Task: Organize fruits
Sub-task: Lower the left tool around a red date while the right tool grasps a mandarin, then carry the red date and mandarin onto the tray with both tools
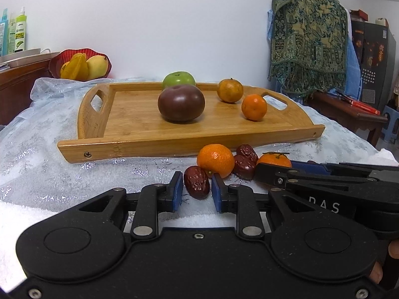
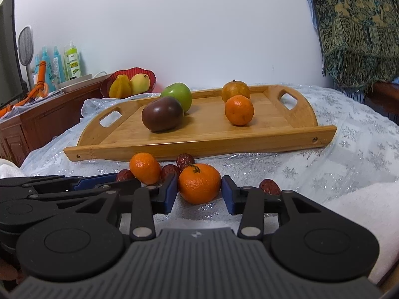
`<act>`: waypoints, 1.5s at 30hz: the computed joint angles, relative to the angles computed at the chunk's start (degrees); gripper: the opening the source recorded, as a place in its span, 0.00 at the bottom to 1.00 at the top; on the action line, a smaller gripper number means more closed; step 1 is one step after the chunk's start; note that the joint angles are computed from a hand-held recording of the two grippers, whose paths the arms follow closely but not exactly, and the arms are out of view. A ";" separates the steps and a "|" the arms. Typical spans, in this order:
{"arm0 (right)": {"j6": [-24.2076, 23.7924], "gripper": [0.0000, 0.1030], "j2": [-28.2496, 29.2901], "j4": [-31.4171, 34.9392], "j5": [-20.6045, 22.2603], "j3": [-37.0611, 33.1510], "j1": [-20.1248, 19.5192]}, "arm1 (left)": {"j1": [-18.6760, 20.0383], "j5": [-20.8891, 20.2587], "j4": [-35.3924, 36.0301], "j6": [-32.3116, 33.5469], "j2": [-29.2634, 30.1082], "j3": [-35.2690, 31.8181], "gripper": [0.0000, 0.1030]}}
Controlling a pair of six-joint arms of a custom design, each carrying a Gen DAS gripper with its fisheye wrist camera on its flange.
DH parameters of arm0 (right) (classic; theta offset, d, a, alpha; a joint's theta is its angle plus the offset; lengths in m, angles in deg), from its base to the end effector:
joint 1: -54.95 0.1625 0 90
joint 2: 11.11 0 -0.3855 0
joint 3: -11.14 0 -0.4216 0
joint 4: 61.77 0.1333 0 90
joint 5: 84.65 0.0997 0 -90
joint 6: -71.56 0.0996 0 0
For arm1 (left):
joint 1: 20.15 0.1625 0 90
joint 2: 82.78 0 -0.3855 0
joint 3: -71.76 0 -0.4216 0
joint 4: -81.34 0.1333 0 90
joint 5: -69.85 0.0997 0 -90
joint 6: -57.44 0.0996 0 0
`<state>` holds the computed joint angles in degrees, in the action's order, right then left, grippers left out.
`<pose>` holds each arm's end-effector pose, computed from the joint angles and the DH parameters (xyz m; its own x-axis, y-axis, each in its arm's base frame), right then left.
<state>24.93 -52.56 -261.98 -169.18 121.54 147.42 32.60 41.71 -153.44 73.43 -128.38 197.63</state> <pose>0.1677 -0.5740 0.0154 -0.6575 -0.6185 0.4302 -0.7432 0.4389 -0.5050 -0.0820 -0.4732 0.0922 -0.7523 -0.2403 -0.6135 0.4865 0.4252 -0.7632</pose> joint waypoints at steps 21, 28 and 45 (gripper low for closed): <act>2.02 0.41 0.50 -0.99 1.26 -0.07 -0.41 | -0.02 -0.61 -4.03 0.18 0.65 -0.33 0.20; 1.49 0.40 0.53 -5.44 3.03 0.99 -0.60 | -1.73 1.93 -11.16 7.38 2.22 -1.81 0.20; 4.49 0.40 3.10 -3.65 -0.85 -11.01 2.29 | 2.79 2.41 -7.04 13.22 -4.27 -7.63 0.20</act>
